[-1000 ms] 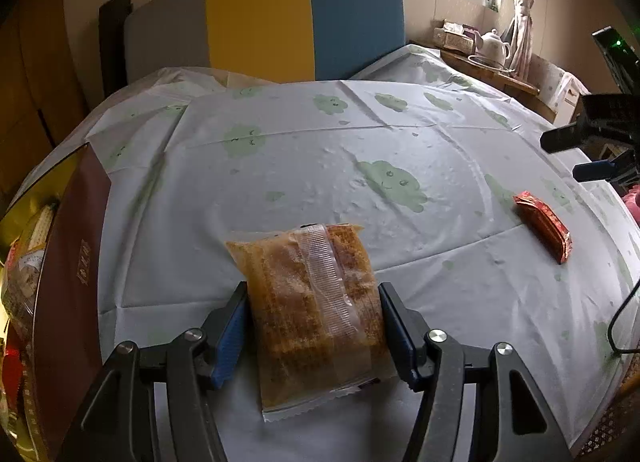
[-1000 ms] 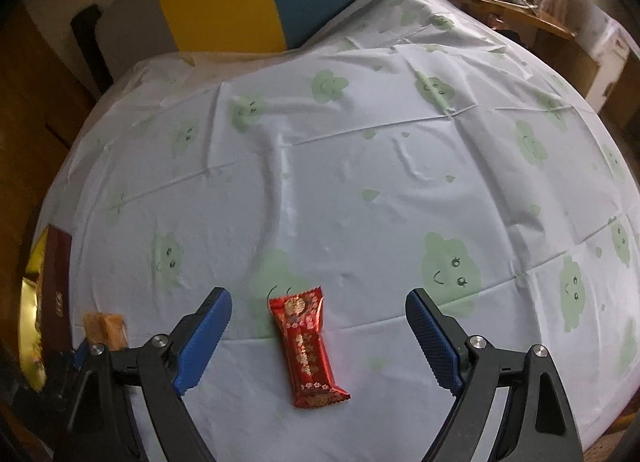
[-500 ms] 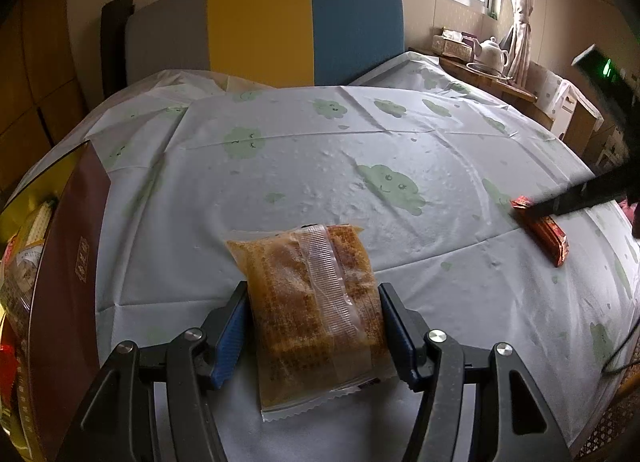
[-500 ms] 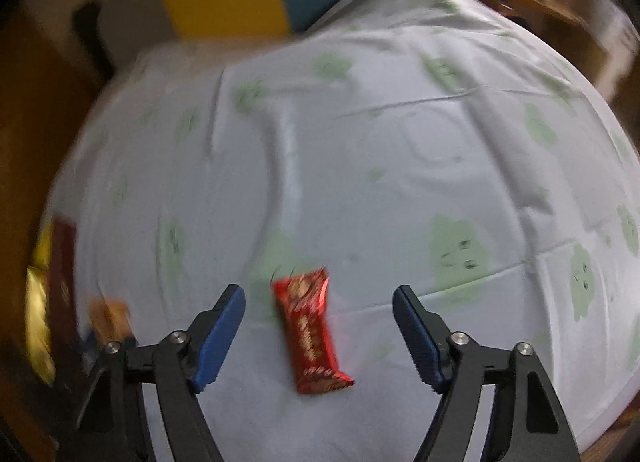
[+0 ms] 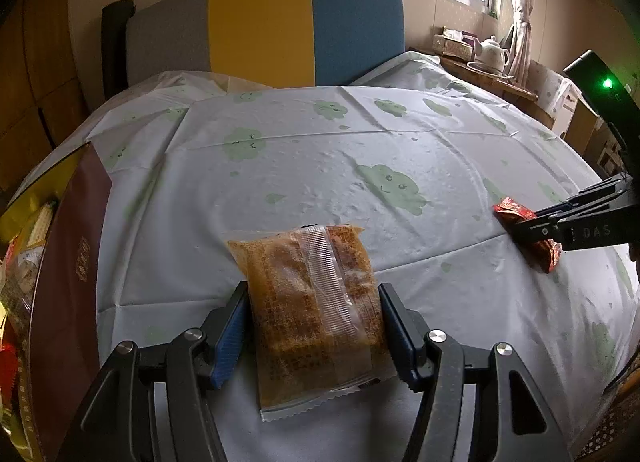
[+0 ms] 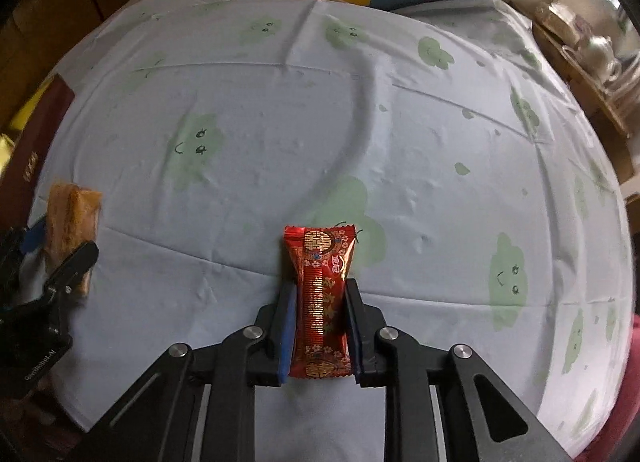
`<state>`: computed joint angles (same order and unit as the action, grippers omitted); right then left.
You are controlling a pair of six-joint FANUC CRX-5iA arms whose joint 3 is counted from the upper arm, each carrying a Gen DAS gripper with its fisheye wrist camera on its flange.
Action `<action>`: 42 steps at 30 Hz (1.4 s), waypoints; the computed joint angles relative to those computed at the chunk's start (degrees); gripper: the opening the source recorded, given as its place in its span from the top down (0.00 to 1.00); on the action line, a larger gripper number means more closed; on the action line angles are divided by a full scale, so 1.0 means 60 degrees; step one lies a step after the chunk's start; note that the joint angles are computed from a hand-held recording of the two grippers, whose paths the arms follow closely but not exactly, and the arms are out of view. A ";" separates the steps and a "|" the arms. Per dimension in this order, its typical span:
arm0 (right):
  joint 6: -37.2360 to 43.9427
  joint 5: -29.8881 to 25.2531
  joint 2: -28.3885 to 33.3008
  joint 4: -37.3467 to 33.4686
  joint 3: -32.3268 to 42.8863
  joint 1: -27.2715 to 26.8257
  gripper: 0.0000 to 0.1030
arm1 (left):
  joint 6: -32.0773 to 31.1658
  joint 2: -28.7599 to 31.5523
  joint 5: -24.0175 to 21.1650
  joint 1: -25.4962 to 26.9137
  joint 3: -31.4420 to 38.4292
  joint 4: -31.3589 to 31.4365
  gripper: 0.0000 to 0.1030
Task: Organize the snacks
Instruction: 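Lift the orange snack bag with the left tool while the right tool holds the red candy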
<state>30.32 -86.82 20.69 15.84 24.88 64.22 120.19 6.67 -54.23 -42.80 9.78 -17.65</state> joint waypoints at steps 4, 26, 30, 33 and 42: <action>0.0170 0.0036 -0.0033 0.0044 -0.0084 0.0018 0.77 | 0.0036 0.0000 0.0031 -0.0002 -0.0007 0.0013 0.39; 0.0349 -0.0552 0.0349 0.0507 0.0345 0.0493 0.76 | 0.0094 0.0029 -0.0104 -0.0075 0.0083 -0.0151 0.39; 0.0559 -0.0475 0.0377 0.0580 0.0269 0.0396 0.77 | 0.0028 0.0072 -0.0197 -0.0066 0.0159 -0.0120 0.39; 0.0604 -0.0535 0.0422 0.0672 0.0311 0.0480 0.77 | -0.0121 0.0126 -0.0348 -0.0021 0.0258 0.0011 0.39; 0.0525 -0.0511 0.0363 0.0532 0.0336 0.0434 0.76 | -0.0454 0.0229 -0.0883 0.0174 0.0471 0.0587 0.39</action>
